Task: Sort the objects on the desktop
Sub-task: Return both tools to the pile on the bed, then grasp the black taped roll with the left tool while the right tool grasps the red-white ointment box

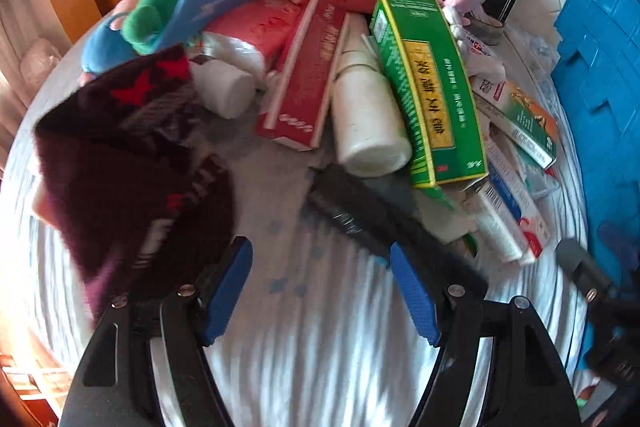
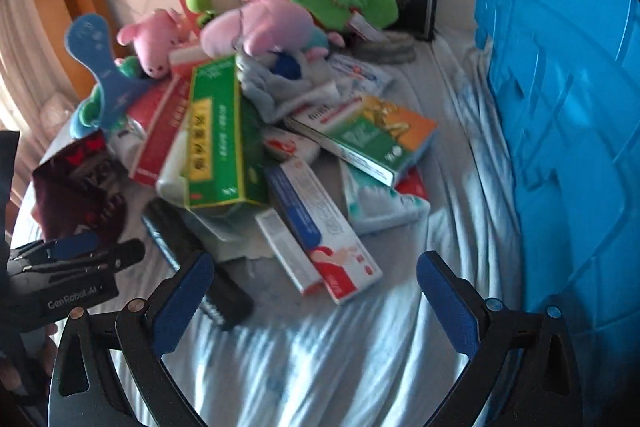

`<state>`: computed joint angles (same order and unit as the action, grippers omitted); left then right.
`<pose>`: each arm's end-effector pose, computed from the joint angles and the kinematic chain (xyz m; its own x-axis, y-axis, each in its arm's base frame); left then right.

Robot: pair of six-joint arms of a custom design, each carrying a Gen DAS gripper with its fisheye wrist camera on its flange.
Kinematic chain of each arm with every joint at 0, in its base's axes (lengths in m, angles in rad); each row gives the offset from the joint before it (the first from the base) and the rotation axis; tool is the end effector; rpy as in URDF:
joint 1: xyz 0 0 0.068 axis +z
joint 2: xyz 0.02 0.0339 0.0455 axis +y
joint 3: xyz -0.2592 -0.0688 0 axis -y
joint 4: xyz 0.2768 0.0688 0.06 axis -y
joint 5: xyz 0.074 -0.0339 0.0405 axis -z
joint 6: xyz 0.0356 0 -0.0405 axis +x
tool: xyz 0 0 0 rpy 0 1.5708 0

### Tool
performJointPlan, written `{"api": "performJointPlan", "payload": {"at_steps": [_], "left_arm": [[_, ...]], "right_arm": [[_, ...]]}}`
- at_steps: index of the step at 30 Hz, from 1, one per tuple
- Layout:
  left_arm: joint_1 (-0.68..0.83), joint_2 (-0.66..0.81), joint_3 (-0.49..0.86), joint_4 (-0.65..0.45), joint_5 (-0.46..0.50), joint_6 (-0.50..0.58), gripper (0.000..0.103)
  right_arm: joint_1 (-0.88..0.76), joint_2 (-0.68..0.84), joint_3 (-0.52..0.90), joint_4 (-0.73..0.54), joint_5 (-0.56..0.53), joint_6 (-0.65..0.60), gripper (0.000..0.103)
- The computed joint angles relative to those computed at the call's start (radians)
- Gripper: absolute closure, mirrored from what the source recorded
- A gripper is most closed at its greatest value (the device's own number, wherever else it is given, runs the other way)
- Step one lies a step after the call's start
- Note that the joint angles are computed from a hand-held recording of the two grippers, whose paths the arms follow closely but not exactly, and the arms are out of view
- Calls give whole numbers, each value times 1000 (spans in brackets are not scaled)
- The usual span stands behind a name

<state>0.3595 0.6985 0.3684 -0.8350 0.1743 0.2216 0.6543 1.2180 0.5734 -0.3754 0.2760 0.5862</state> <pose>0.1387 0.0455 0.1470 -0.9011 -0.1074 -0.4200 -0.0865 0.9939 -0.0687 0.1998 0.1410 0.1461 -0.8246 0.0383 -0.5644 -0.0195 0.9952 0.0961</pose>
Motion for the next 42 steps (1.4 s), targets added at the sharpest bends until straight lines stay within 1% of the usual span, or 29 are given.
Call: {"api": "performJointPlan", "payload": {"at_steps": [2, 3, 5, 8, 9, 10, 12, 13, 15, 17, 18, 19, 20, 21, 22, 24, 26, 27, 28, 32, 33, 34, 36, 37, 39, 42], "left_arm": [[-87, 51, -26, 76, -12, -92, 32], [-114, 77, -38, 111, -12, -120, 31], [-118, 79, -71, 161, 21, -168, 31], [-106, 123, -90, 191, 72, -203, 31], [-131, 115, -98, 201, 53, -232, 31], [-179, 121, -96, 216, 3, -250, 31], [-271, 140, -93, 233, -88, -255, 30], [-284, 139, -94, 233, -99, -248, 30], [-239, 93, -102, 187, -65, -180, 35], [-158, 34, -109, 119, -28, -98, 50], [-103, 5, -110, 82, -7, -47, 54], [-26, -7, -108, 53, 19, 30, 59], [48, -21, -106, 27, 38, 112, 63], [104, -38, -107, 10, 38, 181, 64], [131, -39, -104, 16, 17, 223, 64], [164, -30, -111, 43, -6, 271, 63], [236, 32, -98, 66, 54, 318, 64], [253, 60, -89, 73, 69, 325, 64], [255, 67, -90, 83, 73, 326, 64], [264, 54, -107, 108, 89, 344, 64], [268, 60, -105, 108, 92, 357, 64], [279, 77, -98, 106, 100, 377, 66], [295, 98, -88, 103, 106, 399, 66], [301, 106, -85, 104, 109, 407, 66], [297, 115, -83, 110, 105, 411, 66], [289, 144, -68, 112, 97, 405, 67]], "right_arm": [[-32, 7, -21, 27, -22, -20, 0], [-47, 7, -30, 36, -35, -30, 0], [-71, 8, -42, 46, -65, -41, 0], [-92, 33, -48, 66, -116, -71, 0], [-88, 48, -45, 71, -113, -83, 0], [-84, 64, -41, 76, -107, -87, 0], [-87, 85, -31, 84, -113, -84, 0], [-89, 88, -29, 90, -114, -83, 0], [-84, 83, -23, 92, -105, -91, 0], [-70, 100, -3, 87, -106, -112, 0], [-63, 108, 4, 89, -111, -120, 0], [-53, 120, 13, 90, -113, -128, 0], [-40, 135, 24, 92, -115, -135, 0], [-25, 148, 33, 97, -108, -140, 0], [-6, 164, 46, 98, -91, -143, 0], [21, 197, 72, 94, -67, -152, 0], [33, 238, 102, 97, -66, -158, 1], [34, 252, 111, 97, -70, -155, 10], [32, 267, 123, 95, -79, -152, 25], [17, 352, 164, 88, -90, -155, 51], [26, 360, 167, 87, -55, -149, 62], [28, 363, 178, 66, -60, -154, 76], [20, 340, 171, 61, -126, -147, 86], [22, 338, 172, 54, -147, -141, 86], [35, 358, 179, 46, -148, -137, 84], [45, 386, 189, 65, -102, -119, 81]]}}
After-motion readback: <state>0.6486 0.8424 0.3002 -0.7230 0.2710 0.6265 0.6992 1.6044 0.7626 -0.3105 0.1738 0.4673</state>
